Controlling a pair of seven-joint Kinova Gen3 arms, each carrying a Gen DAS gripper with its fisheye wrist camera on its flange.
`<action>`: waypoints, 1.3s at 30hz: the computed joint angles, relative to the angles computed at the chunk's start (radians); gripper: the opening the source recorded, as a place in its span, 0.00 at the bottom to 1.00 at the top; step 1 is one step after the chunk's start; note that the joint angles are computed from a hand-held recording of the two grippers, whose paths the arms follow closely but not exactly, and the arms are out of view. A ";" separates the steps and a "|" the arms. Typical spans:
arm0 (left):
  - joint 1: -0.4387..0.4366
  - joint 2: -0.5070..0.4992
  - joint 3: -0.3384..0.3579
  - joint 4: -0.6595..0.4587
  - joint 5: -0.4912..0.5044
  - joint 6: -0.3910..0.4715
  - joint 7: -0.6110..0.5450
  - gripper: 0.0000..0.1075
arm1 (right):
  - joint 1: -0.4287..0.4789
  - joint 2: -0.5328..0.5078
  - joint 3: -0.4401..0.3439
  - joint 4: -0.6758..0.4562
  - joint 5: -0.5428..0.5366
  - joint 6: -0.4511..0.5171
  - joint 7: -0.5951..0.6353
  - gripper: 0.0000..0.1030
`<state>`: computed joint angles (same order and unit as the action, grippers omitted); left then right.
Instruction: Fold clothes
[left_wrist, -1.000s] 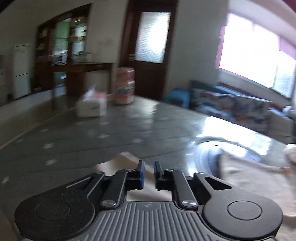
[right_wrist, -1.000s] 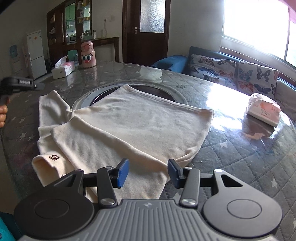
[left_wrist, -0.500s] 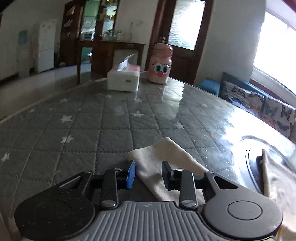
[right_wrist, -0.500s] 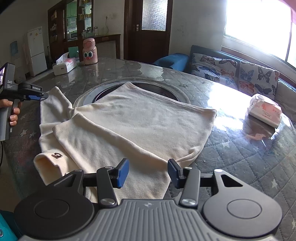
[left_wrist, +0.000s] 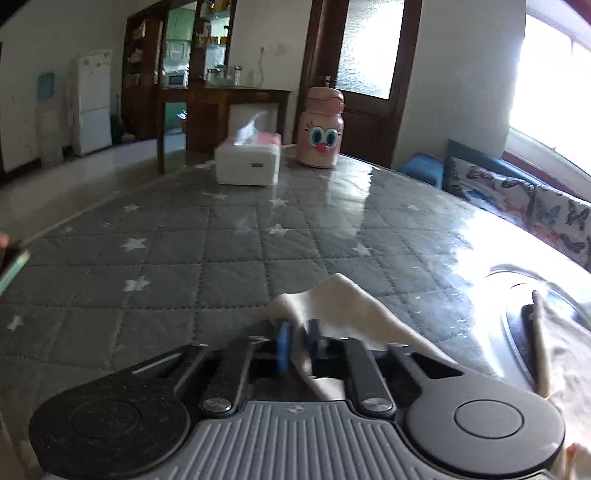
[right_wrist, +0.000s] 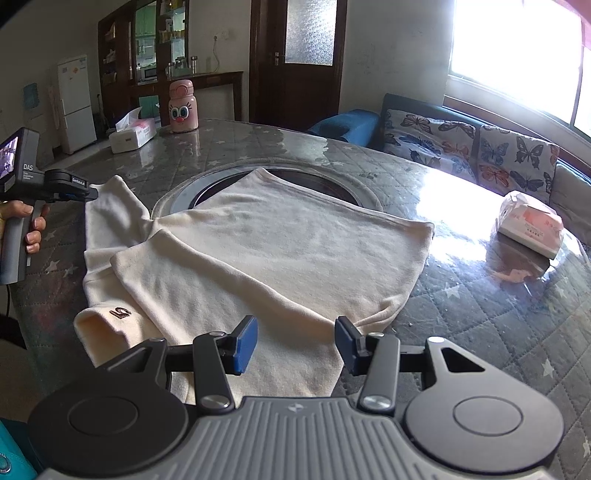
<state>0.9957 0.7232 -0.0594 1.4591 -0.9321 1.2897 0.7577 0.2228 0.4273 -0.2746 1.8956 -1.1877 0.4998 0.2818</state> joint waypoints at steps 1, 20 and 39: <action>0.003 -0.006 -0.003 0.010 -0.009 -0.013 0.014 0.05 | 0.002 0.000 0.000 0.001 -0.002 0.000 0.003 0.46; 0.037 -0.093 0.043 0.071 -0.571 -0.445 0.188 0.04 | 0.005 -0.016 0.057 0.006 -0.081 0.062 0.024 0.46; 0.072 -0.030 0.003 0.024 -0.492 -0.739 -0.131 0.12 | -0.018 0.040 0.086 -0.103 0.069 0.202 -0.287 0.39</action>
<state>1.0682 0.6935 -0.0565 1.4833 -1.4243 0.5508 0.6267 0.2052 0.4670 -0.1883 1.7928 -1.1191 0.7022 -0.0048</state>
